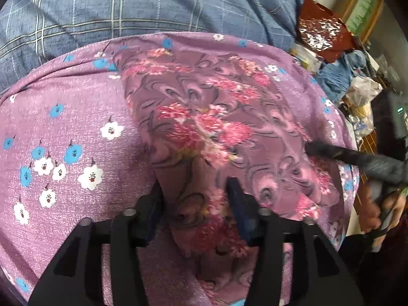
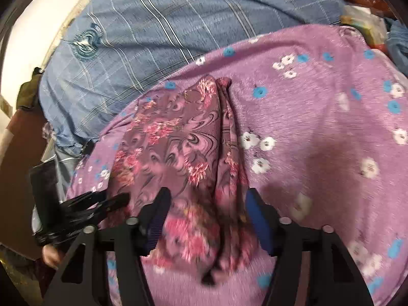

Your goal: Fold small clothes

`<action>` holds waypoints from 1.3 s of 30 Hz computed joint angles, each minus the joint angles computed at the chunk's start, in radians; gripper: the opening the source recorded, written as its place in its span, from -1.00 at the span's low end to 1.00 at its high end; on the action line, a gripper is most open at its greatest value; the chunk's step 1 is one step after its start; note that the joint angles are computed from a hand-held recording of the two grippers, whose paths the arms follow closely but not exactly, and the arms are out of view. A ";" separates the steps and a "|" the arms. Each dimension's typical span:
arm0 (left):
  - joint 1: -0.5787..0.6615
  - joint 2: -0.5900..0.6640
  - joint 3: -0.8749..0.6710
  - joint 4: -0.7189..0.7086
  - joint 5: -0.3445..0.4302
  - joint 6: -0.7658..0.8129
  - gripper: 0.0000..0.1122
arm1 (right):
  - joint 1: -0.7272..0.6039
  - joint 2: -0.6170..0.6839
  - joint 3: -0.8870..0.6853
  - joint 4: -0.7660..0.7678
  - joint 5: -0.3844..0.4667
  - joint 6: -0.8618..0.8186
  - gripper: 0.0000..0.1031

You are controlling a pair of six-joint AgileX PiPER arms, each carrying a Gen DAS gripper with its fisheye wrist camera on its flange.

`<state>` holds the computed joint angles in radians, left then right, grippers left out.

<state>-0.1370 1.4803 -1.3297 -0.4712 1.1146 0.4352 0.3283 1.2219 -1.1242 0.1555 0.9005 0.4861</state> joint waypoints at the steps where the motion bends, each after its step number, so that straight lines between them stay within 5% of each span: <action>1: -0.016 0.003 -0.002 0.048 -0.017 -0.043 0.48 | 0.045 0.065 -0.023 -0.088 0.025 0.048 0.05; 4: 0.023 0.045 -0.044 0.012 0.026 -0.067 0.61 | 0.116 0.102 -0.027 -0.179 0.012 0.123 0.12; 10: 0.104 0.093 -0.087 -0.155 0.063 -0.014 0.58 | -0.022 0.095 -0.049 0.052 -0.062 -0.055 0.13; 14: 0.120 0.146 -0.107 -0.238 0.102 0.008 0.15 | -0.119 0.188 -0.078 0.263 -0.080 -0.227 0.14; 18: 0.093 0.153 -0.101 -0.238 0.080 -0.007 -0.01 | -0.240 0.217 -0.004 0.623 -0.103 -0.531 0.17; 21: 0.091 0.147 -0.104 -0.248 0.074 -0.011 -0.18 | -0.252 0.221 0.014 0.713 -0.101 -0.611 0.12; 26: 0.085 0.110 -0.090 -0.229 0.044 -0.001 -0.35 | -0.137 0.193 -0.048 0.445 -0.147 -0.435 -0.44; 28: 0.048 0.115 -0.095 -0.167 0.018 -0.042 -0.19 | -0.082 0.177 -0.064 0.308 -0.171 -0.345 -0.45; 30: 0.036 0.128 -0.088 -0.165 0.017 -0.058 0.26 | -0.033 0.185 -0.075 0.194 -0.181 -0.266 -0.44; 32: 0.025 0.122 -0.076 -0.185 -0.001 -0.062 0.27 | 0.002 0.193 -0.072 0.124 -0.197 -0.209 -0.29; 35: -0.013 0.091 -0.058 -0.136 -0.058 -0.075 -0.02 | 0.024 0.189 -0.058 0.098 -0.227 -0.177 -0.16; 37: -0.033 0.081 -0.062 -0.093 -0.084 -0.096 -0.37 | 0.068 0.192 -0.070 -0.025 -0.226 -0.096 -0.41; 39: -0.019 0.076 -0.071 -0.106 -0.079 -0.091 -0.49 | 0.090 0.181 -0.077 -0.096 -0.227 -0.047 -0.54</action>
<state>-0.1563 1.5564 -1.4005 -0.5771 1.0359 0.3446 0.4183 1.4025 -1.2008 0.0599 0.6738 0.4388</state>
